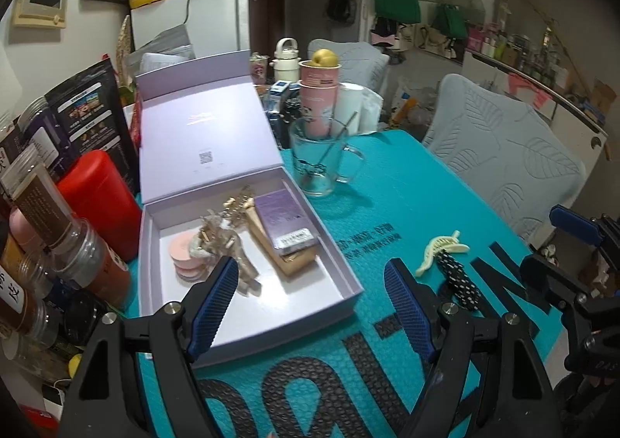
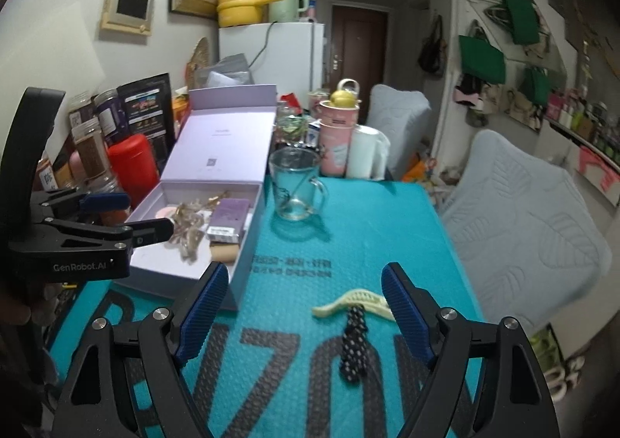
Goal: Organize rigid objects
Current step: 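Move both tools back toward the yellow clip and scrunchie on the table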
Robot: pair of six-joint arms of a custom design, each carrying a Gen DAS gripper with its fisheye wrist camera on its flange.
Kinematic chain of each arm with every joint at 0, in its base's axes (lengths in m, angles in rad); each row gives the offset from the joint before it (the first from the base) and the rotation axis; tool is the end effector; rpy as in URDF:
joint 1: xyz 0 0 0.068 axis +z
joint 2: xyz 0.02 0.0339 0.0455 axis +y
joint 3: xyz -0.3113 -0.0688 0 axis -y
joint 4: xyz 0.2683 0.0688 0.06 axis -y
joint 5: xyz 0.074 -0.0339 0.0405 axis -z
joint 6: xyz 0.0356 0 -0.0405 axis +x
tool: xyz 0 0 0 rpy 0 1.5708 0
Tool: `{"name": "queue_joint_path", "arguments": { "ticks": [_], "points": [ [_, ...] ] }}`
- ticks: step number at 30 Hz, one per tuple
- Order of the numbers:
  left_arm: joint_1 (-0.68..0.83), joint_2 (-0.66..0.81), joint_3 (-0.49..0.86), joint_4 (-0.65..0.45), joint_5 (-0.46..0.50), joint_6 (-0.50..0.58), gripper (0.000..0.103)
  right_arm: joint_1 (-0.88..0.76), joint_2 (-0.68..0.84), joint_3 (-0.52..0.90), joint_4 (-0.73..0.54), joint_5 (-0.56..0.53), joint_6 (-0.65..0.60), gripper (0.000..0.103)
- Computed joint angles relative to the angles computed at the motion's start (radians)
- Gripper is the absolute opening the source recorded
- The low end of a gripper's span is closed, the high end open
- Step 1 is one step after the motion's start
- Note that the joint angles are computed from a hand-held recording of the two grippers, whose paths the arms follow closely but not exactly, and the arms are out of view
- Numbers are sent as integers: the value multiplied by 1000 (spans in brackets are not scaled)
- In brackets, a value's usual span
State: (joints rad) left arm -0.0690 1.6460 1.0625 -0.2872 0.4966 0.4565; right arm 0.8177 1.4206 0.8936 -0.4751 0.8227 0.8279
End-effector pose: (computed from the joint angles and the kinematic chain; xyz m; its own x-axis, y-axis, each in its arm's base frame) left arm 0.3662 -0.0423 0.2456 -0.5231 0.4246 -0.7389 0.6656 0.7451 -0.0431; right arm 0.2163 0.1926 0.2555 -0.5565 0.1389 -0.8192 0.2713 0.9623 -0.0211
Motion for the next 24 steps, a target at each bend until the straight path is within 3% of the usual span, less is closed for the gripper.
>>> {"name": "queue_joint_path", "arguments": {
  "ticks": [11, 24],
  "points": [
    [-35, -15, -52, -33, 41, 72, 78, 58, -25, -72, -123, 3, 257, 82],
    [-111, 25, -115, 9, 14, 73, 78, -1, -12, -204, -3, -79, 302, 82]
  ]
}}
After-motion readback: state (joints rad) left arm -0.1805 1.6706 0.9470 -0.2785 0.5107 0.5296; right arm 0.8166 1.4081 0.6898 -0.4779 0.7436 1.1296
